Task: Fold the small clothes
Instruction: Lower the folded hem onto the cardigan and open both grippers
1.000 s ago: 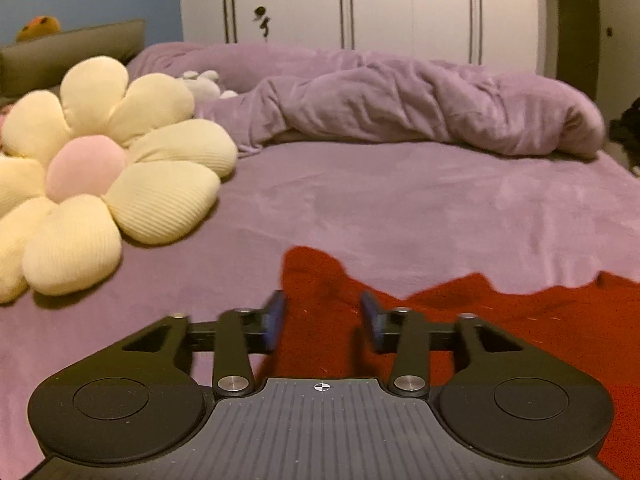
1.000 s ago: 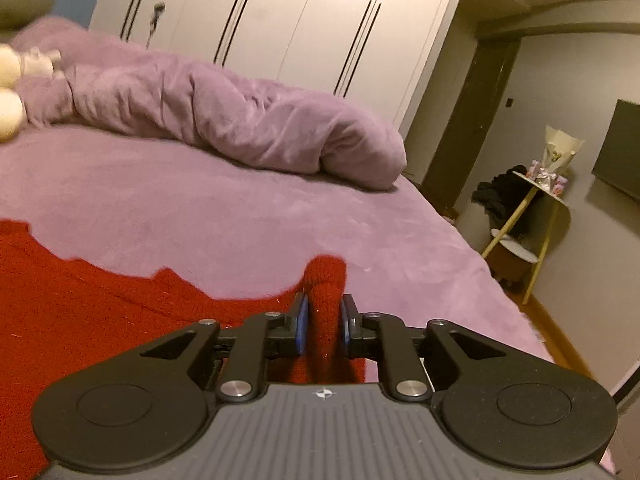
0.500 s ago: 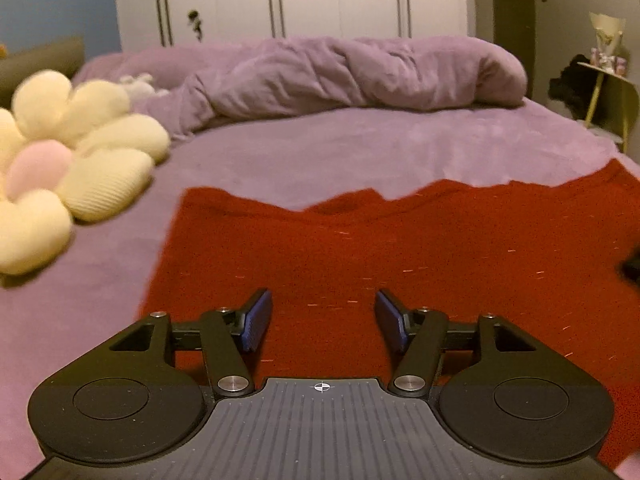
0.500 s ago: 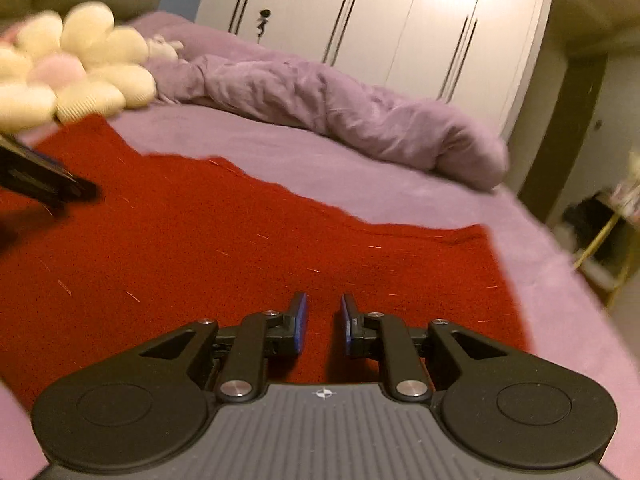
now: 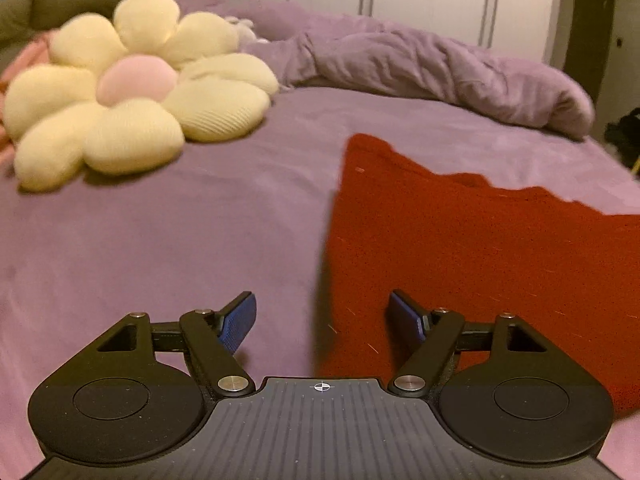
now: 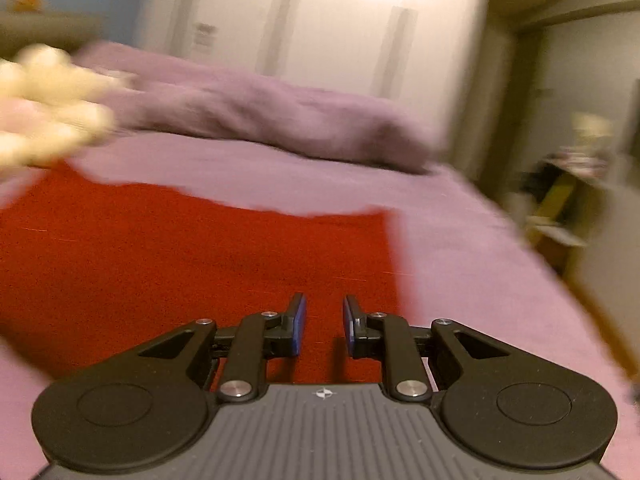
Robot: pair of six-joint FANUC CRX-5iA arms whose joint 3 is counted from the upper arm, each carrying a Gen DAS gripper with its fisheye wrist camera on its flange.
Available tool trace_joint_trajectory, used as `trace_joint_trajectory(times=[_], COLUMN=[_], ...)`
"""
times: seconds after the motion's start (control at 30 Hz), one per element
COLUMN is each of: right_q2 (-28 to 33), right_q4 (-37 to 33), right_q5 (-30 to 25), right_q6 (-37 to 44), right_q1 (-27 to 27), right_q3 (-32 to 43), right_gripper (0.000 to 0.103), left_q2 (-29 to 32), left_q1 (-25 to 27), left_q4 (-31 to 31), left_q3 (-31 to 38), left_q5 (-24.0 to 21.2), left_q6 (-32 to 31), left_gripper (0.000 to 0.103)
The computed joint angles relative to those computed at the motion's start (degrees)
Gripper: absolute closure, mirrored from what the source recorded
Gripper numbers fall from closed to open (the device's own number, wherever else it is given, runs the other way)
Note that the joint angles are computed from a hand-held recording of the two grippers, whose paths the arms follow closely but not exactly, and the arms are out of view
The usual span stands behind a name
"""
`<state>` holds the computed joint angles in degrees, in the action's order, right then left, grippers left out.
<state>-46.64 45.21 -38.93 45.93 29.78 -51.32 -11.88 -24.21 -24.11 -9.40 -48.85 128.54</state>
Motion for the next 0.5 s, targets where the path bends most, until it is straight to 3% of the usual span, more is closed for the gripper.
trace_joint_trajectory(times=[0.07,0.17,0.23,0.3,0.37,0.5], right_q2=[0.0,1.4,0.4,-1.7,-2.6,-0.9], right_q4=[-1.3,5.0,8.9,6.4,7.5,5.6], right_q5=[-1.2,-5.0,-7.5,-6.9,-10.0,-12.9], right_q6=[2.4,-0.6,-4.0,-3.3,-3.8,-3.0], right_q1=[3.9,6.0,4.2,0.0,0.1,0.8], right_q3=[-0.3,-2.9,-5.2,-5.5,-5.6,-2.7], right_gripper=[0.085,0.085,0.085,0.089,0.095,0.095], left_q2=[-0.2,0.8,1.2,1.3,1.4,1.5], left_q1=[0.2,-1.9,-2.6,-2.6,-2.5,-2.6], left_q4=[2.5,0.3,-0.7,-0.5,-0.3,-0.4], left_q3=[-0.4,0.9,1.4,1.3,1.1,1.1], left_q5=[0.5,-1.6,-2.3,-2.3,-2.3,-2.6], left_q6=[-1.9,-2.3,-2.3,-2.4,-1.9,-0.8], left_gripper=[0.024,0.024,0.024,0.024,0.023,0.023])
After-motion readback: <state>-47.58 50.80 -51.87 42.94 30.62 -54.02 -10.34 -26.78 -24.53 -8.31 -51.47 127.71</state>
